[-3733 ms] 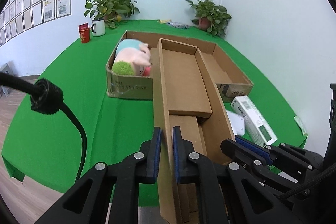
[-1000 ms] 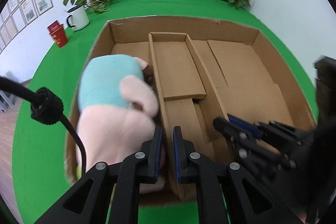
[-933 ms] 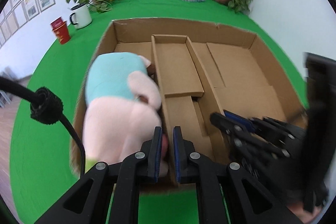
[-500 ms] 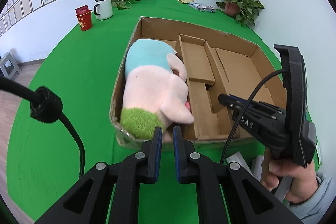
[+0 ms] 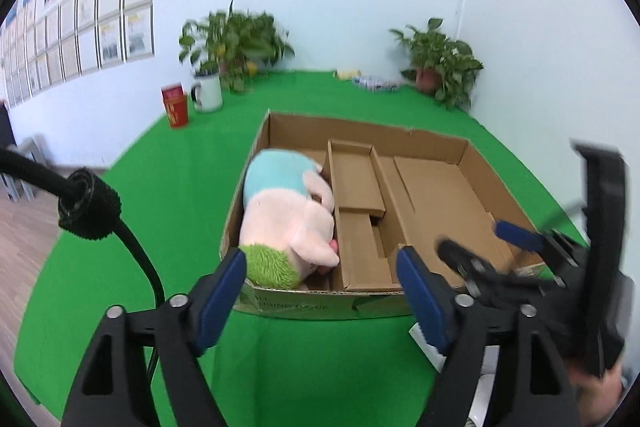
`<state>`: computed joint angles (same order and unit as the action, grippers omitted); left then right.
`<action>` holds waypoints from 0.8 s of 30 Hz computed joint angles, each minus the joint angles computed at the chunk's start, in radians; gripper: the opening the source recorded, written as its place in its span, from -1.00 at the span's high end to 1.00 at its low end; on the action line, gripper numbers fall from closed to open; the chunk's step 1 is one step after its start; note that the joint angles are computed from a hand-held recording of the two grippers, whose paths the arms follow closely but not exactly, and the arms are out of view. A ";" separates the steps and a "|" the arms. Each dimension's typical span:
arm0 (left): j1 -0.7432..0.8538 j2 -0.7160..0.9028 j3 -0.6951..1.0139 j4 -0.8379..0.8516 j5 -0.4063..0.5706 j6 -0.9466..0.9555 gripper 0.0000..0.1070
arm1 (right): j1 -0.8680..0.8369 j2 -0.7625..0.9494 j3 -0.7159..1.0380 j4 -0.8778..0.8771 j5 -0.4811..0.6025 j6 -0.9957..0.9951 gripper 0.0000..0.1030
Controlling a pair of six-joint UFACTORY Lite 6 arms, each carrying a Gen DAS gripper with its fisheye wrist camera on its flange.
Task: Organize objects
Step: 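Release the divider in the box and withdraw both tools, then reach the right tool to the white hair dryer and grasp its head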
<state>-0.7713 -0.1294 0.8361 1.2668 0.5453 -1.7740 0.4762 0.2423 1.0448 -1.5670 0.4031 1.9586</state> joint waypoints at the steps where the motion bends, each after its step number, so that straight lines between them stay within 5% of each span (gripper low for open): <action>1: -0.019 -0.005 0.000 0.002 0.024 -0.003 -0.57 | 0.034 -0.054 -0.071 -0.041 0.048 0.064 -0.60; 11: -0.250 -0.004 -0.014 0.015 0.202 -0.136 -0.58 | 0.227 -0.399 -0.466 -0.125 0.274 0.302 -0.62; 24: -0.528 0.074 0.007 0.005 0.386 -0.289 -0.53 | 0.390 -0.594 -0.669 -0.012 0.338 0.294 -0.62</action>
